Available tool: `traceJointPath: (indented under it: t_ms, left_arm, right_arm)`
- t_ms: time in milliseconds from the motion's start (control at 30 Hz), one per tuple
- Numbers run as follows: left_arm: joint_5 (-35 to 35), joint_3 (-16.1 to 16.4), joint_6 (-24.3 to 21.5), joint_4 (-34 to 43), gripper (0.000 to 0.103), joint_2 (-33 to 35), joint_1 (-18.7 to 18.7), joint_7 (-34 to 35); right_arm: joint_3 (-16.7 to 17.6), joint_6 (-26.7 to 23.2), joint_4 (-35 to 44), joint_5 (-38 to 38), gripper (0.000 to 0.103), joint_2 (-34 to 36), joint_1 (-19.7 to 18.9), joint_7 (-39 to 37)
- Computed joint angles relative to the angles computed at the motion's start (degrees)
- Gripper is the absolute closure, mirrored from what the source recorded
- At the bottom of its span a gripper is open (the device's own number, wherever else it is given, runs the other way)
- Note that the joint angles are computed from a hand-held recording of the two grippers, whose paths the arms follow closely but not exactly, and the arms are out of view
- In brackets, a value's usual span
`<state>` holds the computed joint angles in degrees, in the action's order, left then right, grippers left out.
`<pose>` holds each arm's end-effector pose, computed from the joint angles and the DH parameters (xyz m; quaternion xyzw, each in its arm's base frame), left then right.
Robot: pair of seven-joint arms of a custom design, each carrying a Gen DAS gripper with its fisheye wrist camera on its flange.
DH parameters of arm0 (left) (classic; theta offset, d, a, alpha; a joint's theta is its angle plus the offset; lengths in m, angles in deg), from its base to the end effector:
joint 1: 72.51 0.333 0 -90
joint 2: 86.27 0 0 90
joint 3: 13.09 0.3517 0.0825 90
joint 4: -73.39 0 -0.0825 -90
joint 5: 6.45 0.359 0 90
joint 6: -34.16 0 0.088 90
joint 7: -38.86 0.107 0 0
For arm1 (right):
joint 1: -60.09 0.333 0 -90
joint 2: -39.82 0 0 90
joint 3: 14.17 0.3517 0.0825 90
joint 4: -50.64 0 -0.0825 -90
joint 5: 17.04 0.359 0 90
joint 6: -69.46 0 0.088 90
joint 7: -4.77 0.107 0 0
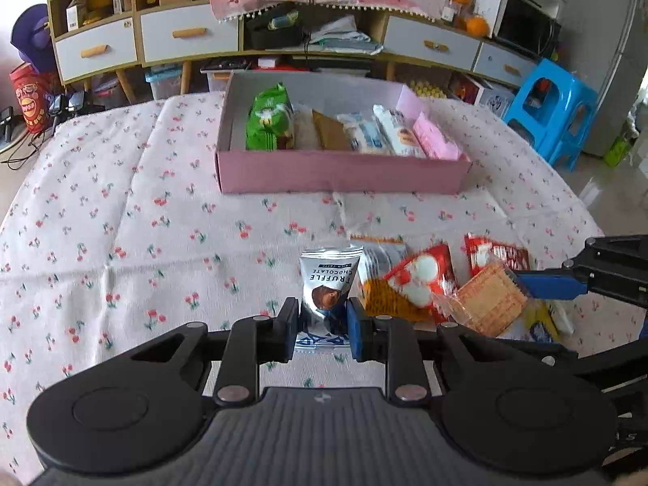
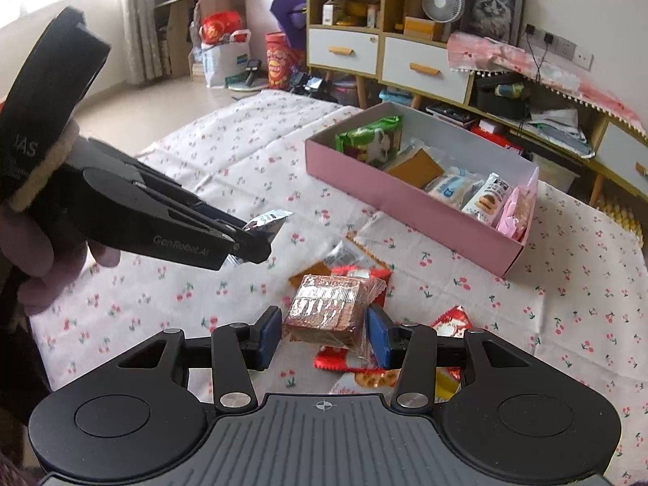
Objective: Organize snacks
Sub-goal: 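Carry the truffle packet with left gripper while right carries the wafer toward the box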
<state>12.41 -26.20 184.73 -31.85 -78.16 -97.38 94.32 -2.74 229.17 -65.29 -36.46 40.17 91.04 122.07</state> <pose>0.4950 -0.3849 0.5722 -0.5667 0.7524 -0.2981 0.1545 0.4180 0.4015 0.5798 -0.8030 0.4577 -0.1749 0.3393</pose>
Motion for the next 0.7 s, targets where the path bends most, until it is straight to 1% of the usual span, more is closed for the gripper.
traceJointPath:
  t_ms: [67, 167, 267, 333, 567, 633, 700]
  left_arm:
    - [0.6, 0.3, -0.4, 1.1, 0.081, 0.4, 0.0, -0.8]
    - [1.5, 0.9, -0.3, 2.7, 0.081, 1.0, 0.0, -1.9]
    - [1.5, 1.3, -0.5, 4.7, 0.081, 2.0, 0.1, -2.5]
    - [1.5, 1.6, -0.7, 6.6, 0.081, 3.0, 0.0, -2.7]
    - [3.7, 4.3, -0.6, 13.0, 0.081, 7.1, -1.3, -6.9]
    - [5.5, 5.5, 0.0, 14.2, 0.081, 8.2, -2.1, -9.3]
    - [6.3, 6.1, -0.3, 15.6, 0.081, 9.3, -2.6, -10.6]
  right_arm:
    - [-0.2, -0.1, 0.7, 1.5, 0.059, 0.2, -0.2, 0.3]
    - [-0.4, -0.7, 2.4, 1.3, 0.059, 0.9, -0.5, 2.2]
    - [-0.6, -0.4, 3.6, 3.0, 0.059, 1.4, -0.8, 2.1]
    - [-0.9, -0.5, 5.1, 2.8, 0.059, 2.1, -1.0, 3.0]
    - [-2.3, 0.9, 10.7, 1.7, 0.059, 5.5, -2.0, 7.7]
    - [-2.8, 0.0, 12.7, 1.4, 0.059, 6.9, -2.1, 9.4]
    - [-3.1, -1.3, 14.7, 2.1, 0.059, 8.2, -2.3, 10.8]
